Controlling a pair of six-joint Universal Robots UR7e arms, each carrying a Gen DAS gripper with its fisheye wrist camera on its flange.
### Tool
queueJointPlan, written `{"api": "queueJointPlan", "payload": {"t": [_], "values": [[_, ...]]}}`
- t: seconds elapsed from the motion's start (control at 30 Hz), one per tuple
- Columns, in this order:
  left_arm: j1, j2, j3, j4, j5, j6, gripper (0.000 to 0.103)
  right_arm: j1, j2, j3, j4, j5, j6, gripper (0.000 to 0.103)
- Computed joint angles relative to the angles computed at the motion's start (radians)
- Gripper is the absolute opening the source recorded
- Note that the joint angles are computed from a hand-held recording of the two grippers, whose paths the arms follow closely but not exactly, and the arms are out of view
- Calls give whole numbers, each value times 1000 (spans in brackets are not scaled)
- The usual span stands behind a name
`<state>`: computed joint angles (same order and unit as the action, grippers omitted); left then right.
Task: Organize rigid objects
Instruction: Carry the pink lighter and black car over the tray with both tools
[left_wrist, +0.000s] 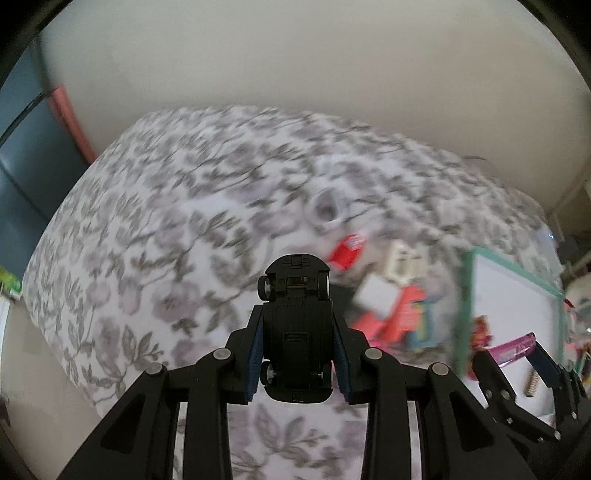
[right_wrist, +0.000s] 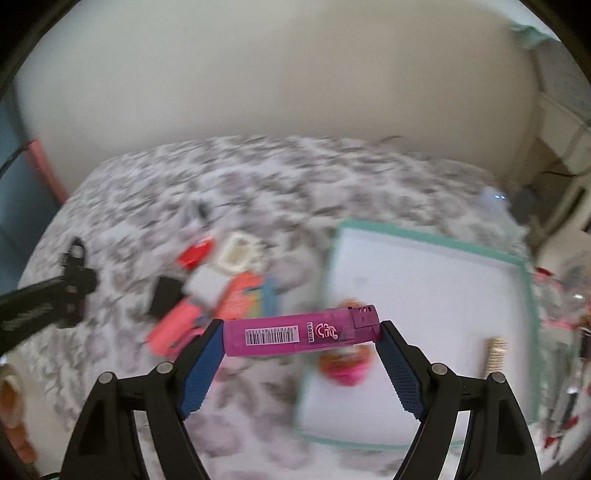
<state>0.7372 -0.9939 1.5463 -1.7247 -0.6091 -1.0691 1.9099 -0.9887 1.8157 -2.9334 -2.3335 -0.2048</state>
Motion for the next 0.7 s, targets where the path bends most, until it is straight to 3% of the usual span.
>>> {"api": "queueJointPlan", "payload": {"t": [0.2,0.37,0.53,0.7], "values": [[-45,96,-100,-47,-24,98,35,-50,-59,3,-17,-98,64,83],[-66,174,-143,-120,-85,192,35,-98,-118,15,13,-148,153,83],[-76,255,-165,-178,-139,277,35,-133,-160,30,0,-210,179,83],[-83,315,-181,-165,-143,329,35,-165,-186,35,41,-228,219,84]]}}
